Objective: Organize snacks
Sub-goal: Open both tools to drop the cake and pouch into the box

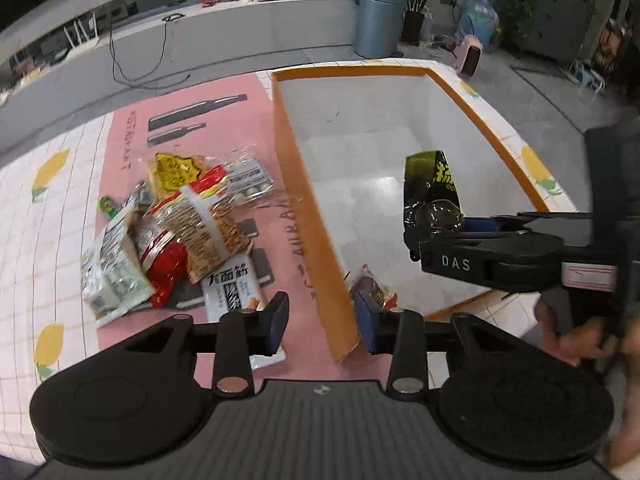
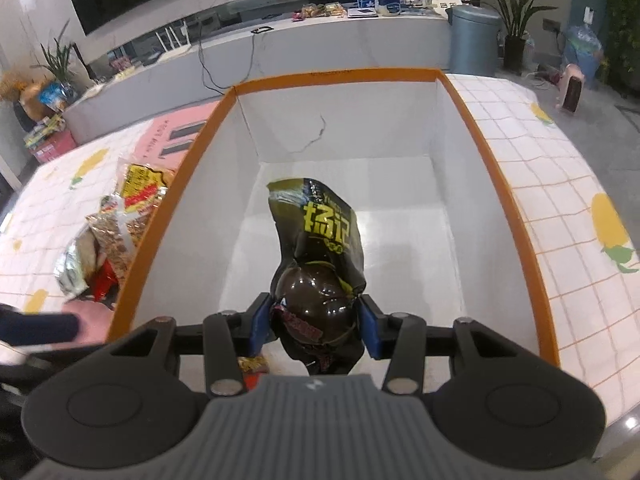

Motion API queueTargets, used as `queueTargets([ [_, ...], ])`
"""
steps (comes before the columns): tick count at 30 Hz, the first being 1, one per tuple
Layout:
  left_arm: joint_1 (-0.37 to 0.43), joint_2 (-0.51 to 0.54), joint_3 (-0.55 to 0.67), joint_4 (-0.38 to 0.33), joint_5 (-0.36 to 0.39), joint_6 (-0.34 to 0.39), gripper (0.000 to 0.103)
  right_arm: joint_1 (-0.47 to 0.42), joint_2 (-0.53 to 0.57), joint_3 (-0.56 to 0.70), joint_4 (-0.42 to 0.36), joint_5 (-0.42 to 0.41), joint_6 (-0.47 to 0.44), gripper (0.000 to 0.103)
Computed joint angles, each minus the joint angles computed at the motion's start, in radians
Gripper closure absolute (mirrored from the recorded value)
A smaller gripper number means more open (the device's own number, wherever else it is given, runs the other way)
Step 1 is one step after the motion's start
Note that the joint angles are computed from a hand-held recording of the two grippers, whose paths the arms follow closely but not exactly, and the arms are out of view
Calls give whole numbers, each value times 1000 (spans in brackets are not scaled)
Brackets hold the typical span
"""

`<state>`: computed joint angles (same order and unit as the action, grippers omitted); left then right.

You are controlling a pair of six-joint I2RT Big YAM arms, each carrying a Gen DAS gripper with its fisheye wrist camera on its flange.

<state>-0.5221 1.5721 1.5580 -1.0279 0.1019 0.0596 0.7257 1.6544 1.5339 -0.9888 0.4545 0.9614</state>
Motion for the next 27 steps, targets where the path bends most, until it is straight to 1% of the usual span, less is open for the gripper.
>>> queueTargets([
  [2, 19, -15, -5, -8, 5, -11, 57, -3, 18, 21, -31, -10, -3, 57],
  [5, 41, -40, -21, -10, -4, 2, 57, -6, 63, 72, -106, -7, -13, 56],
  [6, 48, -46, -26, -17, -7, 6, 57, -7, 77, 87, -129, -1, -12, 56],
  [8, 65, -56, -34, -37, -7, 16, 57, -13, 88, 102, -158, -19, 7, 56],
  [11, 91, -88, -67, -31, -18, 34, 57, -12, 99, 115, -186, -18, 6, 54],
  [13, 106, -110, -91, -18, -28, 35, 57, -10, 107, 125, -204, -15, 6, 51],
  [15, 128, -126, -107, -14, -15, 25, 57, -8, 114, 132, -215, -18, 13, 48],
  [17, 146, -139, -121, -9, -1, 11, 57, -5, 131, 155, -228, -7, 14, 48],
  [19, 168, -154, -136, 2, 16, -10, 57, 0, 134, 159, -220, -3, 3, 46],
  [20, 177, -162, -145, 9, 26, -16, 57, 3, 137, 161, -222, -2, 6, 42],
  [21, 186, -172, -155, 16, 39, -17, 57, 7, 141, 166, -233, 12, 14, 38],
  [23, 204, -190, -174, 24, 62, -8, 57, 19, 153, 188, -275, 48, 37, 37],
  [25, 221, -208, -193, 35, 74, 6, 57, 33, 149, 188, -283, 92, 42, 33],
  [27, 243, -220, -210, 49, 83, 18, 55, 49, 154, 203, -297, 137, 41, 26],
])
